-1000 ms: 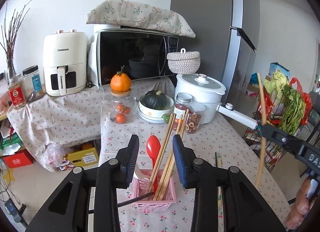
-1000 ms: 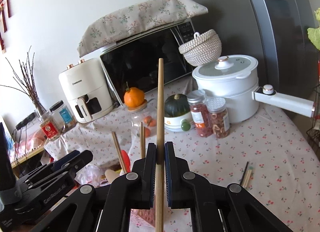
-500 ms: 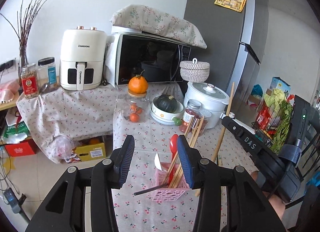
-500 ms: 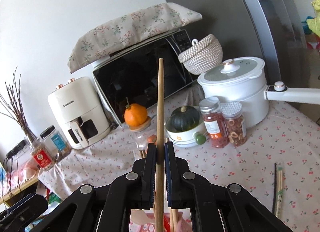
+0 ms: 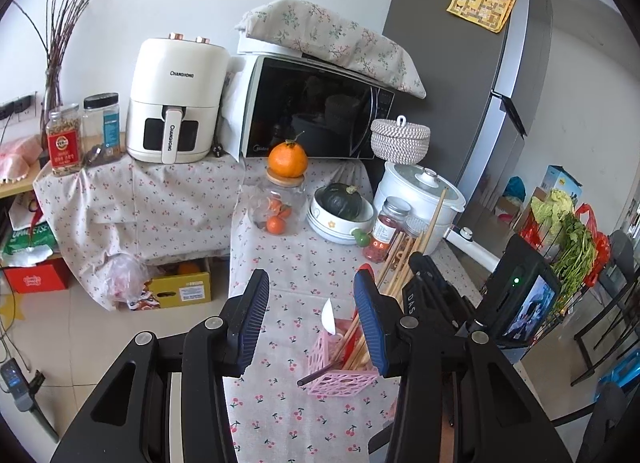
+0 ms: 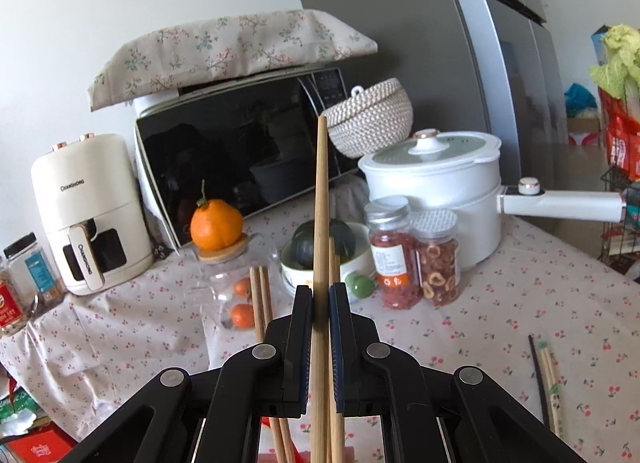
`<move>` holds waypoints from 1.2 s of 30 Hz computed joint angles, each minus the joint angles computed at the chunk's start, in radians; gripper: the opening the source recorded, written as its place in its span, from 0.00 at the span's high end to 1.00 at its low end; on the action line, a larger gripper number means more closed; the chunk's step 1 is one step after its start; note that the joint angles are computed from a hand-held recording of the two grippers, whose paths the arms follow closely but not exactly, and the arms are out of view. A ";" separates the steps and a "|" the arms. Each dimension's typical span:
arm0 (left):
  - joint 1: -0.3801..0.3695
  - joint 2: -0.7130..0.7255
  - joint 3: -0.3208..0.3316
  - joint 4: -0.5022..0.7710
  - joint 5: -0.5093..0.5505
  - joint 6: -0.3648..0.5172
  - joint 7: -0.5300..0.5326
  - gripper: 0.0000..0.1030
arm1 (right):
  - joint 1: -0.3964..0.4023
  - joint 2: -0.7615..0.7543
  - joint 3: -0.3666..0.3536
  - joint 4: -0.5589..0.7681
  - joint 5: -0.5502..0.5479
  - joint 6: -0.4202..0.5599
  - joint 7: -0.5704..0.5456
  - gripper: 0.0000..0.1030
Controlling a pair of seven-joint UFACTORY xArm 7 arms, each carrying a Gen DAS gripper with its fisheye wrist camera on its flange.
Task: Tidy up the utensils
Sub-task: 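Lower the bamboo chopstick into the pink basket and open the right tool, then move the left tool to the black chopstick, close on it and lift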
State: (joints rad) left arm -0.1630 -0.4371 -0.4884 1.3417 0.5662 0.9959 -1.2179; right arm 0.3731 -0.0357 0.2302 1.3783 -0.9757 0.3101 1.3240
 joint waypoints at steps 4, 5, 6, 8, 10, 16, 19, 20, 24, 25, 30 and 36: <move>-0.007 0.016 0.002 0.010 -0.009 0.011 0.004 0.55 | 0.002 -0.036 -0.014 -0.066 0.259 -0.057 -0.186 0.87; -0.010 0.021 0.002 0.013 -0.011 0.012 0.004 0.55 | 0.002 -0.048 -0.018 -0.079 0.326 -0.068 -0.245 0.82; -0.014 0.026 0.002 0.017 -0.012 0.014 0.006 0.54 | 0.003 -0.060 -0.023 -0.092 0.398 -0.079 -0.312 0.74; -0.021 0.039 -0.004 0.029 -0.006 0.021 0.008 0.50 | 0.004 -0.091 -0.035 -0.118 0.515 -0.093 -0.427 0.63; -0.031 0.056 -0.013 0.045 0.006 0.034 0.012 0.45 | 0.018 -0.122 -0.058 -0.136 0.633 -0.085 -0.552 0.57; -0.086 0.122 -0.021 0.103 0.030 0.077 0.025 0.24 | 0.082 -0.207 -0.160 -0.170 0.965 0.036 -0.921 0.37; -0.127 0.159 -0.016 0.131 0.032 0.094 0.033 0.18 | 0.071 -0.235 -0.184 -0.165 1.041 0.147 -1.037 0.30; -0.141 0.177 -0.017 0.148 0.038 0.110 0.040 0.16 | 0.056 -0.245 -0.183 -0.163 1.045 0.191 -1.055 0.30; -0.198 0.255 -0.020 0.222 0.073 0.173 0.054 0.12 | 0.000 -0.284 -0.200 -0.168 1.101 0.328 -1.126 0.28; -0.213 0.274 -0.017 0.238 0.074 0.181 0.053 0.12 | -0.011 -0.295 -0.209 -0.172 1.123 0.351 -1.151 0.27; -0.293 0.378 0.012 0.320 0.048 0.211 0.083 0.08 | -0.107 -0.334 -0.205 -0.189 1.129 0.445 -1.202 0.15; -0.396 0.553 0.052 0.478 0.001 0.334 0.153 0.08 | -0.193 -0.318 -0.205 -0.166 1.127 0.609 -1.247 0.14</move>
